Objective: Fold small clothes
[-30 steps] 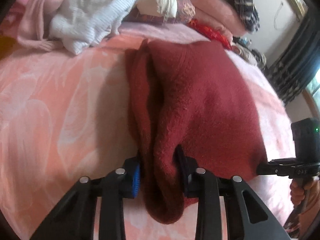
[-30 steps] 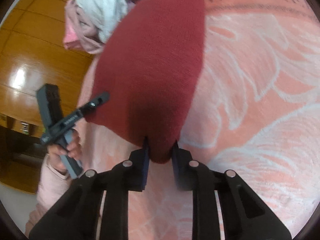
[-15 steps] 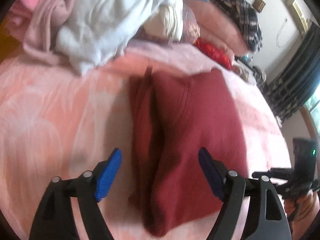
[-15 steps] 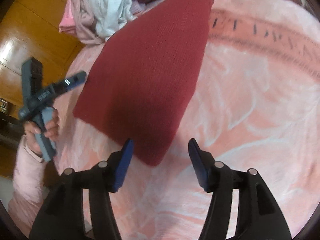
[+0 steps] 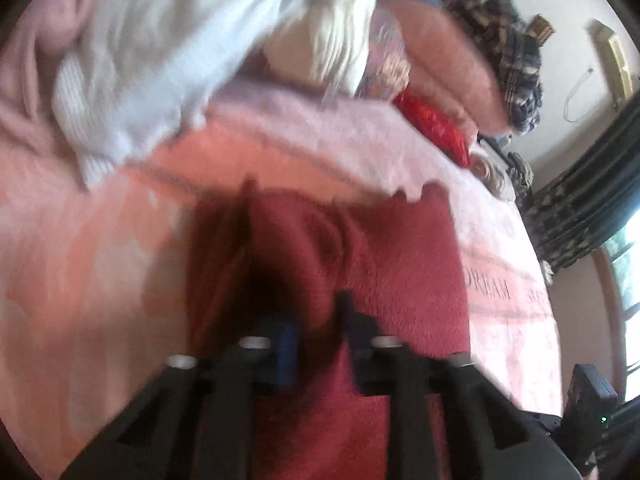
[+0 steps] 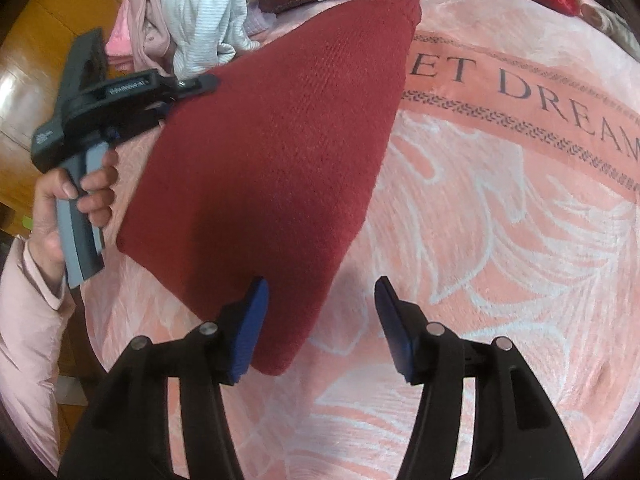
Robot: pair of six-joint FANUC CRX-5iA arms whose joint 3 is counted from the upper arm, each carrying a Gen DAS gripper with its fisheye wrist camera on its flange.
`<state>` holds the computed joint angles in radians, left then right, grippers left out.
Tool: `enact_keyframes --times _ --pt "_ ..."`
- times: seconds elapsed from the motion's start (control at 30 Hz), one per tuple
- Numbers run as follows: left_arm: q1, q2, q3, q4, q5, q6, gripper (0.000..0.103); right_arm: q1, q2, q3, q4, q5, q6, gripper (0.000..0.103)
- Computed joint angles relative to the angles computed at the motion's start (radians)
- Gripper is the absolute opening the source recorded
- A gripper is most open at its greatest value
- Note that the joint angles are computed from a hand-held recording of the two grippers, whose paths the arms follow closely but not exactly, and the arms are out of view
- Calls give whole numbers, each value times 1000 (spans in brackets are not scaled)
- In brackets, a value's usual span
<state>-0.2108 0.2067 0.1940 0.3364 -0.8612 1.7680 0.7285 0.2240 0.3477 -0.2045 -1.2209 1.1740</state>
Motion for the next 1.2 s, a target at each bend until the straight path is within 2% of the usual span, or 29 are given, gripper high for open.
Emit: enact_keyframes --times 0.03,0.1,0.17,0.2,0.27,0.33,0.4,0.47,0.5,0.57,0.63,0.67,0.7,0.83,0.9,0.93,0.97,1.0,1.07,1.2 --pt "-2 -24 -27 6 45 -13 11 -2 -3 -4 -3 3 1 56" --pt "-31 -68 -34 -104 104 -29 11 -5 -7 -7 -8 8 0 56" --pt "-63 -54 29 -251 38 12 11 -2 -5 -7 2 6 -3 56" --pt "-67 -33 52 -281 -12 31 11 -2 -6 -10 4 4 -3 56" --pt "-53 2 63 -262 -65 44 12 0 4 -1 4 -1 -7 55" --pt "-38 7 35 -220 -48 40 13 5 13 6 12 -8 -11 55" --pt "-31 9 44 -203 -68 32 18 10 17 10 24 -14 -15 56" --pt "-29 0 59 -214 -96 28 33 8 17 14 20 -15 -20 56" --pt "-31 -13 60 -234 -106 33 37 7 14 14 15 -14 -22 56" --pt "-28 -41 40 -220 -129 23 58 4 9 13 0 -10 -25 56" --pt "-17 -79 -15 -180 -131 8 61 2 5 14 -13 -8 -20 56" --pt "-14 -93 -35 -170 -132 10 68 2 3 15 -24 -8 -18 57" --pt "-8 -116 -75 -152 -139 13 71 2 0 12 -35 -9 -12 58" --pt "20 -180 -210 -61 -141 -32 71 14 2 0 -41 -25 -9 58" --pt "23 -212 -275 -18 -118 -79 71 11 0 -13 -57 -14 -22 55" --pt "20 -221 -288 -16 -110 -85 71 1 -5 -21 -84 2 -23 49" --pt "9 -227 -292 -38 -106 -78 71 -7 -6 -22 -106 9 -22 41" --pt "-2 -229 -288 -66 -108 -65 70 -12 -6 -25 -118 14 -32 38" --pt "-25 -236 -288 -117 -95 -26 62 0 -8 -34 -97 25 -52 28" --pt "-68 -241 -275 -201 -86 34 58 53 -28 -81 2 65 -100 22"
